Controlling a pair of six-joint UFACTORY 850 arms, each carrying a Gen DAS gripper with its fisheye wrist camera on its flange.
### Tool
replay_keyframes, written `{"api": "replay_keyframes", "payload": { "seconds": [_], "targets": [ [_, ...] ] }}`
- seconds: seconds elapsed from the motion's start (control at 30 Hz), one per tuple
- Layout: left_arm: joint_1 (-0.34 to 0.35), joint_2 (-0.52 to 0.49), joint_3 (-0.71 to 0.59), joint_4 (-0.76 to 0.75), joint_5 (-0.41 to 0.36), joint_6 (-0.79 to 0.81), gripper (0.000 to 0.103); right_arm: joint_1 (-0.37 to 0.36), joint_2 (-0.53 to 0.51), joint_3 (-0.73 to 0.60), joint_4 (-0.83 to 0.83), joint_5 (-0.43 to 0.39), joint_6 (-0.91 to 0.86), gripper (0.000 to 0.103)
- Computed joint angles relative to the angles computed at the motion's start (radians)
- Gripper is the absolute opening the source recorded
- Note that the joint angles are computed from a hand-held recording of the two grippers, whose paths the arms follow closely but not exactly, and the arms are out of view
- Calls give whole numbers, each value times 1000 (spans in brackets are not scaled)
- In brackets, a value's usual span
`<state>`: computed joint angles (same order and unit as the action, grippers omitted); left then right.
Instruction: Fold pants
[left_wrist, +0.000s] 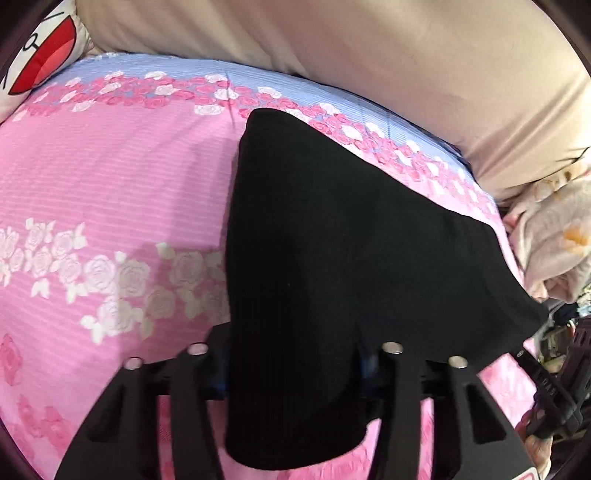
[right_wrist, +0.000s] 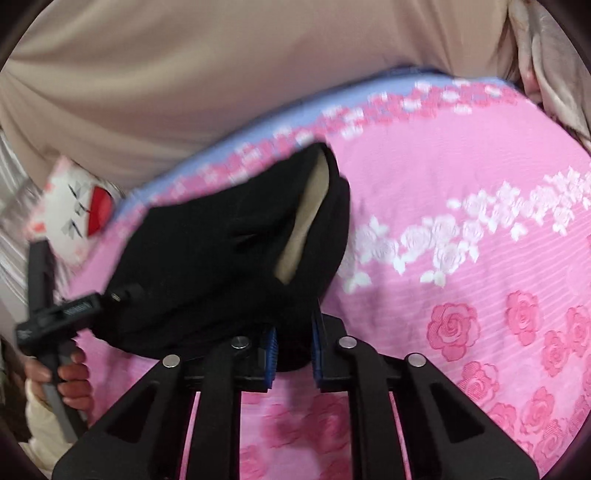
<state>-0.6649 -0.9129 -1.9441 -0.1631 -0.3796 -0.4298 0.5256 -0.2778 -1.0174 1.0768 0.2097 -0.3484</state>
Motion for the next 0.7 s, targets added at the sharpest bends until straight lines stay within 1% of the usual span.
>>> {"api": "replay_keyframes", "payload": {
  "seconds": [0.03,0.07,0.13,0.2,0.23,0.27,0.33,0.37,0.4,0.43,0.47,0.53,0.6,0.67,0.7],
  "targets": [
    [5,16,24,-74,-2,69,39,5,21,13,2,9,1,12],
    [10,42,62,-179,-7,164,39,12,40,24,39,11,-35,12],
    [6,103,151,-317,-6,308,39,34,79,55,180,20,-174,12],
    [-8,143,208,-356,-5,358,39,53,111,97,275,22,-243,12],
    [-18,167,248,-373,-3,380,39,56,122,122,277,21,-232,12],
    [-25,183,279,-400,0,401,40,57,129,147,243,13,-180,12],
    [-36,188,312,-431,-4,417,42,45,131,202,87,-19,19,12],
    [-40,190,329,-443,12,427,46,40,124,221,36,-36,107,12],
    [-47,197,349,-423,52,421,48,44,127,238,27,-24,152,12],
    [-48,195,344,-392,56,395,51,50,132,243,20,-11,156,13],
    [-50,194,336,-348,52,355,51,55,133,239,45,-4,118,16],
    [-55,187,299,-243,25,270,51,74,127,218,189,16,-67,20],
    [-58,185,276,-210,11,241,53,107,94,180,303,97,-276,21],
    [-62,162,240,-94,0,140,57,132,66,136,448,160,-475,21],
    [-65,139,210,-28,-16,80,57,132,59,124,484,170,-527,21]
  ]
}}
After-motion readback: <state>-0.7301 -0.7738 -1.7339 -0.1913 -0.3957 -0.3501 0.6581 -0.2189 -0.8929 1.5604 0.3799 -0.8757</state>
